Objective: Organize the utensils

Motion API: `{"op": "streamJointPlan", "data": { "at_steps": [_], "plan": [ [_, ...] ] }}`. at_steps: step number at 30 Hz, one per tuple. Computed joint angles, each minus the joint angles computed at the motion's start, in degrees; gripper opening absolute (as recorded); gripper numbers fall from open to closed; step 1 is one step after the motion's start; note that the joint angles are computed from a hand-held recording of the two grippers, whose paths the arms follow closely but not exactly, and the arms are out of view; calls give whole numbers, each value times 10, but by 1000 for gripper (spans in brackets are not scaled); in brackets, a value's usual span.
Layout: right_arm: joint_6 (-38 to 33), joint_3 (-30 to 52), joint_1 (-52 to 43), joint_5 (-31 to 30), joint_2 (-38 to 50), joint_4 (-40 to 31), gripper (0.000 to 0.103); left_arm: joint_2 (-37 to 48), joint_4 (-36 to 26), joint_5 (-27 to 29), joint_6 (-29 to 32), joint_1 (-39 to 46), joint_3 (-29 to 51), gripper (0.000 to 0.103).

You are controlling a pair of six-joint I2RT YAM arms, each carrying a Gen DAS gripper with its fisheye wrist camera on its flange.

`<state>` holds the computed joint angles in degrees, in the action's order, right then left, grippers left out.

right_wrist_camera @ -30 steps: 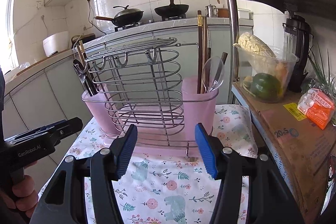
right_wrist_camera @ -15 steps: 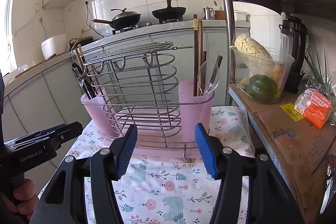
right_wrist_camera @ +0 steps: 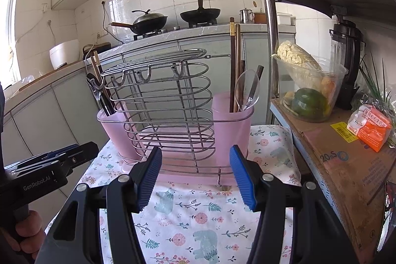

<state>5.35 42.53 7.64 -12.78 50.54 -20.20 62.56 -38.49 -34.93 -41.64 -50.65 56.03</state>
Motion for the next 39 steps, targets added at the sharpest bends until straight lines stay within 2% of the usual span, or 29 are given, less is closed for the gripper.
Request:
{"op": "streamJointPlan", "data": {
  "at_steps": [39],
  "plan": [
    [-4, -6, 5, 7, -40, -18, 56, -1, -20, -56, -13, -56, 13, 48]
  ]
}}
